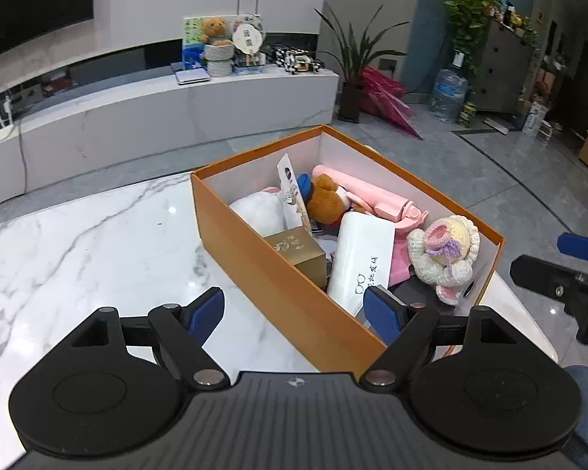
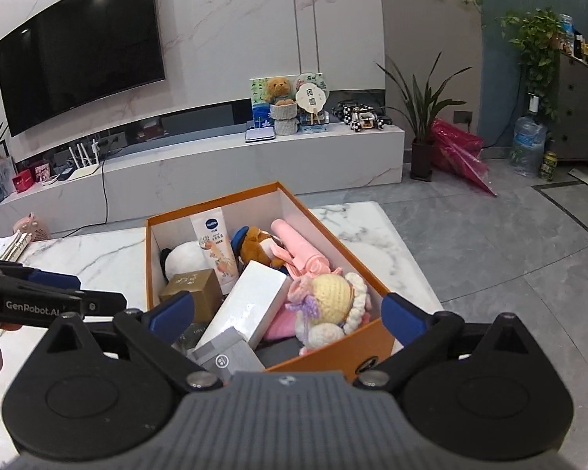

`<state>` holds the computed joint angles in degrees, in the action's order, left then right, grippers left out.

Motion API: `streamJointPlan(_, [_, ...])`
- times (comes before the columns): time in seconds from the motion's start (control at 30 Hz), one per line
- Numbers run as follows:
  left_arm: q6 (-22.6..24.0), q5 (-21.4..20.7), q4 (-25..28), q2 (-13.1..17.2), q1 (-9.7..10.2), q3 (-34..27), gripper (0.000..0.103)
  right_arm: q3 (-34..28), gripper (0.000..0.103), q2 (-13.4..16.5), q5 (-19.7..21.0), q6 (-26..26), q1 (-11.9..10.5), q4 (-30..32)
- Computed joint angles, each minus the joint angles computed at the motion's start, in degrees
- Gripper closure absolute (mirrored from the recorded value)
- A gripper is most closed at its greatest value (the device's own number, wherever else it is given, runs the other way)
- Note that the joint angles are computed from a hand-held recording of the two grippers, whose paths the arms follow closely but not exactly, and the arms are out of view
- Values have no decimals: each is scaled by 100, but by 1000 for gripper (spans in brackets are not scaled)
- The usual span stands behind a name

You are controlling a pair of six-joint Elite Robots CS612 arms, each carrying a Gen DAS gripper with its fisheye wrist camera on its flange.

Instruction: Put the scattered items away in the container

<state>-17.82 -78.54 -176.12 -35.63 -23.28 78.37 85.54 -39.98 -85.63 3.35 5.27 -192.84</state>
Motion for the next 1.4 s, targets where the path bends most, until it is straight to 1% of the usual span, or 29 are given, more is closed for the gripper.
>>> streamJointPlan(0.13, [-116, 66, -186, -55, -66, 131, 11, 89, 1, -92, -270, 199, 69, 253])
streamJointPlan(0.2, [-165, 99, -209, -62, -86, 157, 11, 131, 1, -101, -336, 192, 96, 202])
streamJointPlan(0.37, [-199, 287, 8, -61, -127, 149, 11, 166, 1, -96, -553, 19, 177, 130])
streamJointPlan(0.53, [-187, 313, 193, -44, -112, 118, 11, 122, 1, -76, -565, 35, 211, 188])
streamJointPlan(0.77, [-184, 307, 189, -47, -88, 134, 11, 79, 1, -67, -509, 24, 231, 261])
streamJointPlan(1.1, [-62, 224, 167, -64, -105, 147, 11, 99, 1, -83, -536, 15, 231, 277])
streamJointPlan(1.4, [-8, 238, 169, -79, -131, 159, 11, 132, 1, -108, -552, 12, 225, 266])
